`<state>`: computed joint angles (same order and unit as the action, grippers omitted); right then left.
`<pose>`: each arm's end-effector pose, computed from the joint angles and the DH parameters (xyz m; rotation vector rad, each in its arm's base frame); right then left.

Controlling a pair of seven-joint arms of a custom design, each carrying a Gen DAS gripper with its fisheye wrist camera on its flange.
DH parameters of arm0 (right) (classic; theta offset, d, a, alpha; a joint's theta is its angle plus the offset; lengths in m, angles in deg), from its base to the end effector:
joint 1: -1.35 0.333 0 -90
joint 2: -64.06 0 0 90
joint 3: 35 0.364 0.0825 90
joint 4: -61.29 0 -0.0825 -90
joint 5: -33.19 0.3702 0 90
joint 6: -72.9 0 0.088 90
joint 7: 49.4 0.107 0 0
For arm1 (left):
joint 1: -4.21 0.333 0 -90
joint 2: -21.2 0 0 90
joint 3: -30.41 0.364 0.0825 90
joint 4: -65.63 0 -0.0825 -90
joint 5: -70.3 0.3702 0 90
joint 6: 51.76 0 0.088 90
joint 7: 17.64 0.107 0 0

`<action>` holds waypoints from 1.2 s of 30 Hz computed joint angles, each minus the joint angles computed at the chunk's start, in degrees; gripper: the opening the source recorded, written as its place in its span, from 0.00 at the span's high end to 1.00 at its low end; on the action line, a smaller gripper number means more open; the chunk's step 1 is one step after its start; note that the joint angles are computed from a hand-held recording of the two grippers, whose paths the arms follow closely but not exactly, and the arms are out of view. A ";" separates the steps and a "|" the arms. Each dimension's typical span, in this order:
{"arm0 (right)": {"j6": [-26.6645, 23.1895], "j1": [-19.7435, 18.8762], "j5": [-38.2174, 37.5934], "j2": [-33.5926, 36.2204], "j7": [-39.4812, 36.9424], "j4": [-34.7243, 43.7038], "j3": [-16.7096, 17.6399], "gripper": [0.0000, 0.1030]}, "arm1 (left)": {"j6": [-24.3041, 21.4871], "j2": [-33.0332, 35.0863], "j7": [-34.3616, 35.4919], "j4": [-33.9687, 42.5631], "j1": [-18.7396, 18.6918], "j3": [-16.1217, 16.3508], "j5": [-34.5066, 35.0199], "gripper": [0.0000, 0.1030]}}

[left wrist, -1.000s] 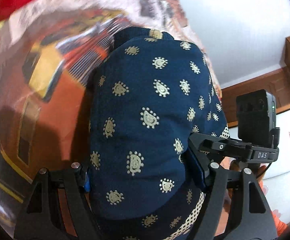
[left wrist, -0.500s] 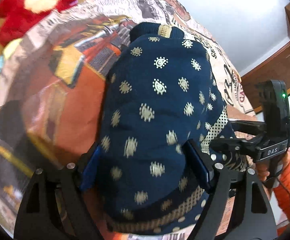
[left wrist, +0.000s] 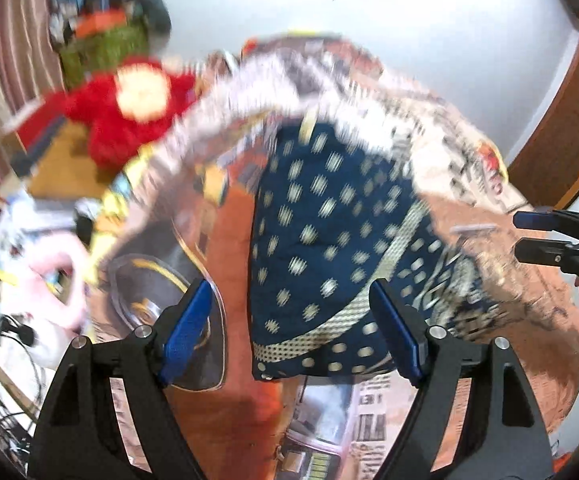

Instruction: Fold large clothes

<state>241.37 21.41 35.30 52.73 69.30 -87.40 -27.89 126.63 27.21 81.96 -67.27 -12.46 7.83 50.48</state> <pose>0.4021 0.2055 0.4429 -1.7976 1.9019 -0.2228 0.4528 -0.3260 0.4348 -1.4267 2.3879 -0.9744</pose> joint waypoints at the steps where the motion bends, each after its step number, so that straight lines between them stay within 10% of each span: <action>1: 0.96 -1.99 -3.27 -2.25 3.15 -0.82 2.20 0.12 | 1.69 -1.71 -1.52 -1.02 -0.96 0.63 1.17 0.21; 9: 6.51 -17.38 -19.22 -19.39 21.51 -2.12 20.24 0.12 | 15.61 -15.37 -7.05 -8.89 -8.13 3.78 2.54 0.21; 18: 8.53 -27.26 -20.20 -41.92 29.52 -2.80 33.14 0.13 | 28.72 -28.67 -11.62 -16.53 4.71 -15.46 -3.58 0.22; 23: 5.56 -29.41 -18.98 -50.61 32.96 -2.39 37.35 0.12 | 30.95 -35.62 -13.55 -19.01 15.07 -27.27 -8.14 0.22; 36: -3.67 -26.46 -19.74 -54.02 40.25 -2.40 40.56 0.08 | 28.40 -42.82 -22.68 -22.23 20.84 -32.38 -2.66 0.21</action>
